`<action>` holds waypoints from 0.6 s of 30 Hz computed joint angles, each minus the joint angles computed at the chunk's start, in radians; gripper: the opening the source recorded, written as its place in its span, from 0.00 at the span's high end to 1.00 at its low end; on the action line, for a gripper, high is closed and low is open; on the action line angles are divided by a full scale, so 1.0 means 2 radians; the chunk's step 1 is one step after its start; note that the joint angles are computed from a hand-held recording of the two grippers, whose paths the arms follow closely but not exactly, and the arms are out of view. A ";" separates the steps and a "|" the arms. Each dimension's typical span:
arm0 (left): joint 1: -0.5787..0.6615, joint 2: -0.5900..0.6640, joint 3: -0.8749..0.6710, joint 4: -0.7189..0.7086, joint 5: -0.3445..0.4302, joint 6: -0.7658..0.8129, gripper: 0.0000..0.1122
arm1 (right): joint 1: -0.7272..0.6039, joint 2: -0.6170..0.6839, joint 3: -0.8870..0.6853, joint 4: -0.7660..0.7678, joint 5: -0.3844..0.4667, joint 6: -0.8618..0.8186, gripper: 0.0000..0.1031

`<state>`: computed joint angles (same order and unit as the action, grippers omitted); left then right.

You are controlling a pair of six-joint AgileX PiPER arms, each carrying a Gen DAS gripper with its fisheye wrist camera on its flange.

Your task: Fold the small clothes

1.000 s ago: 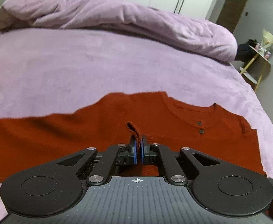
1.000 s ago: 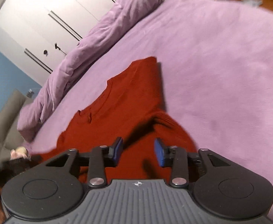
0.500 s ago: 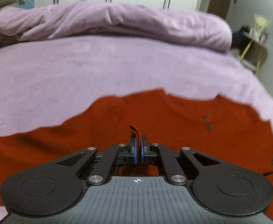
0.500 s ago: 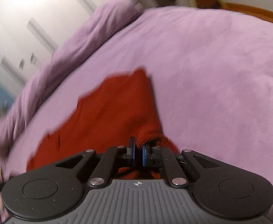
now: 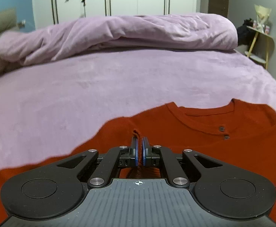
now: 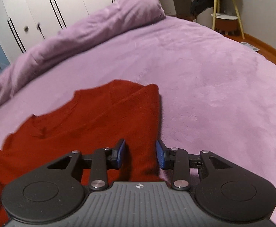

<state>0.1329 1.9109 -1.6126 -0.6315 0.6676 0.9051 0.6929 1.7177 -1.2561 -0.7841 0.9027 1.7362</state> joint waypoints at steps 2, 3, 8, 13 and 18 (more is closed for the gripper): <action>-0.003 0.011 -0.008 0.009 -0.006 -0.011 0.95 | 0.006 0.014 -0.010 -0.022 0.009 0.000 0.87; -0.004 0.016 -0.013 0.015 -0.005 -0.018 0.95 | 0.013 0.018 -0.013 -0.036 0.024 0.000 0.93; -0.021 0.045 -0.020 0.111 -0.012 -0.084 0.94 | 0.018 0.043 -0.019 -0.052 0.056 -0.006 0.92; -0.006 0.017 0.005 0.106 0.000 -0.078 0.87 | 0.053 0.042 -0.058 -0.063 0.126 -0.041 0.87; 0.043 -0.046 0.075 -0.026 0.010 0.009 0.70 | 0.114 0.032 -0.036 -0.085 0.129 -0.035 0.86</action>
<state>0.2181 1.8193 -1.4623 -0.6827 0.6879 0.9226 0.9213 1.7826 -1.3276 -0.9537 1.1605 1.6661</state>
